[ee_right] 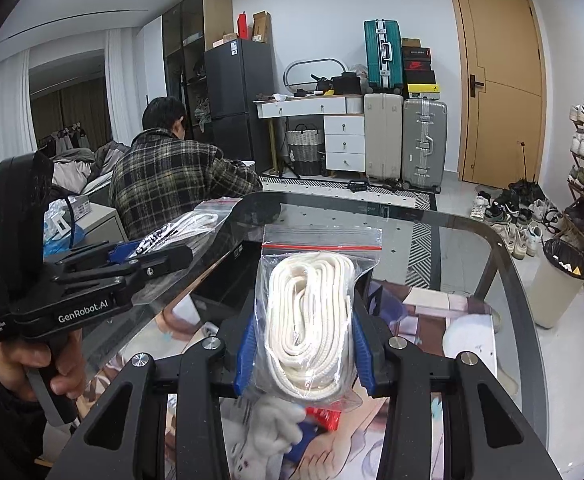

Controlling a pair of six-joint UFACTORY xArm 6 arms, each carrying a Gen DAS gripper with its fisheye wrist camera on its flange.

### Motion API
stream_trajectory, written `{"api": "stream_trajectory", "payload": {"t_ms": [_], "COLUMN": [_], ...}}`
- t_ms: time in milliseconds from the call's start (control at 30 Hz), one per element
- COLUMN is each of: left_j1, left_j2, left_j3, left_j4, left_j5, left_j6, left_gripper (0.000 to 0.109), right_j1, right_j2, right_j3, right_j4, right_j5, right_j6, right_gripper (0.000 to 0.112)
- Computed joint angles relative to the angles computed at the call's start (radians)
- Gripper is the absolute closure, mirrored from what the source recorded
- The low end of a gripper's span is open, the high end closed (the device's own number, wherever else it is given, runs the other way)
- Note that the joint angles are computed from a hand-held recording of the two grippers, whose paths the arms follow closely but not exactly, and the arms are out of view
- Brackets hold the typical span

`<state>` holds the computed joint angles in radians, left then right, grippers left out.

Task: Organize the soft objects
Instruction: 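Carry both bags over the black box and lower them inside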

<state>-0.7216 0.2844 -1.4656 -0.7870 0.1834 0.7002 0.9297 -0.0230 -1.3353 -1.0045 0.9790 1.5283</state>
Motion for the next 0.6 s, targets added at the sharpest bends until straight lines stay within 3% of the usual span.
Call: {"api": "stream_trajectory", "payload": {"t_ms": [400, 600], "left_j1": [0.009, 0.010], "left_j2": [0.136, 0.178], "left_j3": [-0.161, -0.196], "left_j4": [0.243, 0.269], "left_j5": [0.073, 0.096], "left_j6": [-0.219, -0.256], "left_gripper": [0.068, 0.068], "right_j1": [-0.118, -0.165], "right_j2": [0.040, 0.100], "right_j3": [-0.017, -0.055], "right_j4": [0.095, 0.161], "right_j5": [-0.111, -0.154], "right_j6": [-0.116, -0.201], "right_gripper": [0.071, 0.071]}}
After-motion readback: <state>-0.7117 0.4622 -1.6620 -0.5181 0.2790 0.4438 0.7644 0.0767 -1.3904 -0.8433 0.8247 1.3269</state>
